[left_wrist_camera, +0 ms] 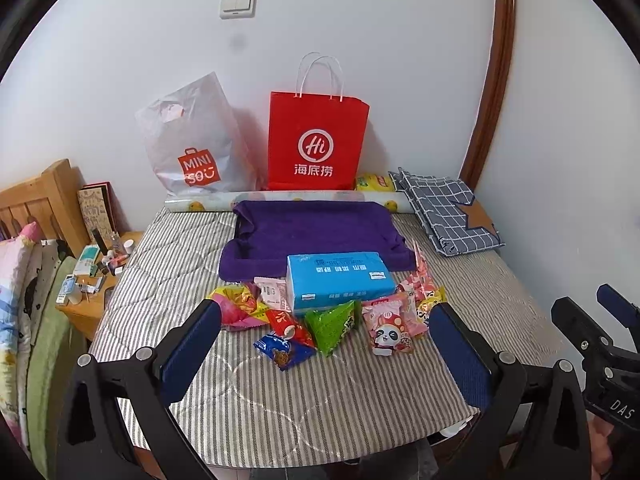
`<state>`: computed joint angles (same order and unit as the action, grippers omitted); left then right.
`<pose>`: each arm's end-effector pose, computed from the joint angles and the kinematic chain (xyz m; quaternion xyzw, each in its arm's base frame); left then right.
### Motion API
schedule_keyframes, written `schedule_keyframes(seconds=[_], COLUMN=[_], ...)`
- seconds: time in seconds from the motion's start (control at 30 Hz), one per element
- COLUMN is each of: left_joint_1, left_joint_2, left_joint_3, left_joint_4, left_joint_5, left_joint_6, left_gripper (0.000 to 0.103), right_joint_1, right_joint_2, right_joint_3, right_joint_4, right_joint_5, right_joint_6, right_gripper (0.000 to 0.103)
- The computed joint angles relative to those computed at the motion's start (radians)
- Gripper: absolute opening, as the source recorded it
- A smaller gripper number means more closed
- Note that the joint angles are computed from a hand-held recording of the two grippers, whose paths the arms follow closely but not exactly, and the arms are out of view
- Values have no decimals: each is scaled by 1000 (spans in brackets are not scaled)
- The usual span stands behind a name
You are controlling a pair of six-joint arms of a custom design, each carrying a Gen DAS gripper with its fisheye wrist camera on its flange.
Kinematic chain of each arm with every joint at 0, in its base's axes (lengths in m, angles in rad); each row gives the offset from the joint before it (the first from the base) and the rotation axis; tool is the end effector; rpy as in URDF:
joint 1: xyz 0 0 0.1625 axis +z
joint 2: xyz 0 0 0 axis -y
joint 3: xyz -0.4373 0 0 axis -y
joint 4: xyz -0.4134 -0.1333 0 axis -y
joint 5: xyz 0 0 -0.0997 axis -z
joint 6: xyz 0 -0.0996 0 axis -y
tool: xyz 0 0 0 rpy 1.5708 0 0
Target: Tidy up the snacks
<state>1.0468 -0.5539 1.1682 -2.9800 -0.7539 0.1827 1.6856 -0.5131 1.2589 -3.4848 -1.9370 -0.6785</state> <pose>-0.2361 -0.8201 0.1777 0.1486 0.8471 -0.4123 0.3006 0.1897 -0.7928 0.1519 0.2243 -0.7954 0.4786 0.2967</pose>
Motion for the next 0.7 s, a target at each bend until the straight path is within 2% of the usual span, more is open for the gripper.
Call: schedule_keyframes(seconds=[0.7], left_joint_1=[-2], left_joint_2=[-1], left_joint_3=[3], left_joint_4=[2], left_joint_5=[-1], left_joint_6=[1], left_gripper=[103], right_joint_1=[9], right_joint_2=[4], right_joint_3=[-1], right_joint_4=[-4], right_joint_5=[-5], right_joint_6=[-11], right_gripper=[103])
